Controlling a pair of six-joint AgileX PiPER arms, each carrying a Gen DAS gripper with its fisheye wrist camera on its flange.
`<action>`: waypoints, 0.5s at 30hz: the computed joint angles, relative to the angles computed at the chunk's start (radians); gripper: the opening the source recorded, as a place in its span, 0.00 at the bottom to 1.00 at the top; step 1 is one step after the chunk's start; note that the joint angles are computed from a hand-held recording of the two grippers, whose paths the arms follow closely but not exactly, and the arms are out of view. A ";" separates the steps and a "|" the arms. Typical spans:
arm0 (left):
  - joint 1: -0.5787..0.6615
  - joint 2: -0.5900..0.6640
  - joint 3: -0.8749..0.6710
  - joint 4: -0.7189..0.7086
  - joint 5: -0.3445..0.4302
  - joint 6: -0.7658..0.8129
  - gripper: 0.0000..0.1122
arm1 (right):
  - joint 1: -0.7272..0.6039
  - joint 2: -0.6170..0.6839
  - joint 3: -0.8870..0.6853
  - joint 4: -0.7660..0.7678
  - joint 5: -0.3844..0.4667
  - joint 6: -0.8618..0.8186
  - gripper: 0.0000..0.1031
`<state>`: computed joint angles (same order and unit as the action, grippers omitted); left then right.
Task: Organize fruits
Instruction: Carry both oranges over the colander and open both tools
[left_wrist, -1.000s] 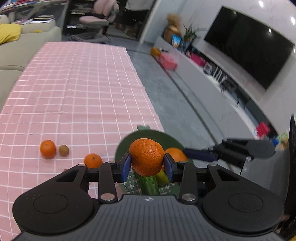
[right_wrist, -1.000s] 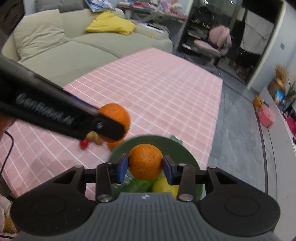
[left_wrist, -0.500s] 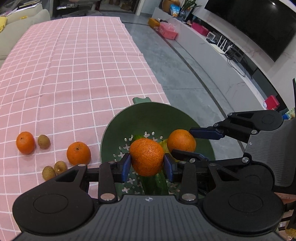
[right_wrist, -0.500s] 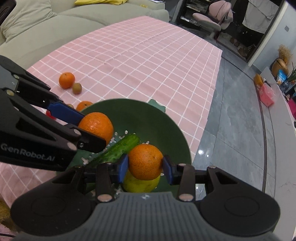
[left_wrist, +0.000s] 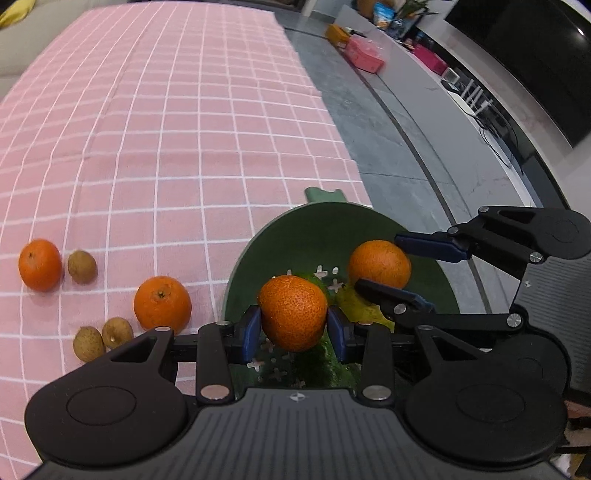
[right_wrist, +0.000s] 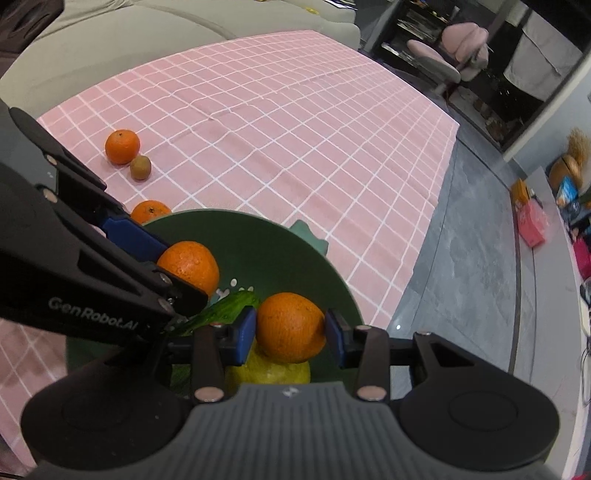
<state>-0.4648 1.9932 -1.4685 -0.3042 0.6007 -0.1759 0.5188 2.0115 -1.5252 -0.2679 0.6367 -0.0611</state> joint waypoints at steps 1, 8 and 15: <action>0.005 0.001 0.003 -0.020 -0.004 0.013 0.39 | -0.001 0.007 -0.008 -0.001 -0.001 -0.008 0.37; 0.022 0.010 0.012 -0.089 -0.018 0.042 0.40 | -0.019 0.045 -0.063 0.060 0.011 -0.134 0.37; 0.026 -0.007 0.026 -0.107 -0.015 0.042 0.48 | -0.022 0.090 -0.153 0.106 0.092 -0.279 0.37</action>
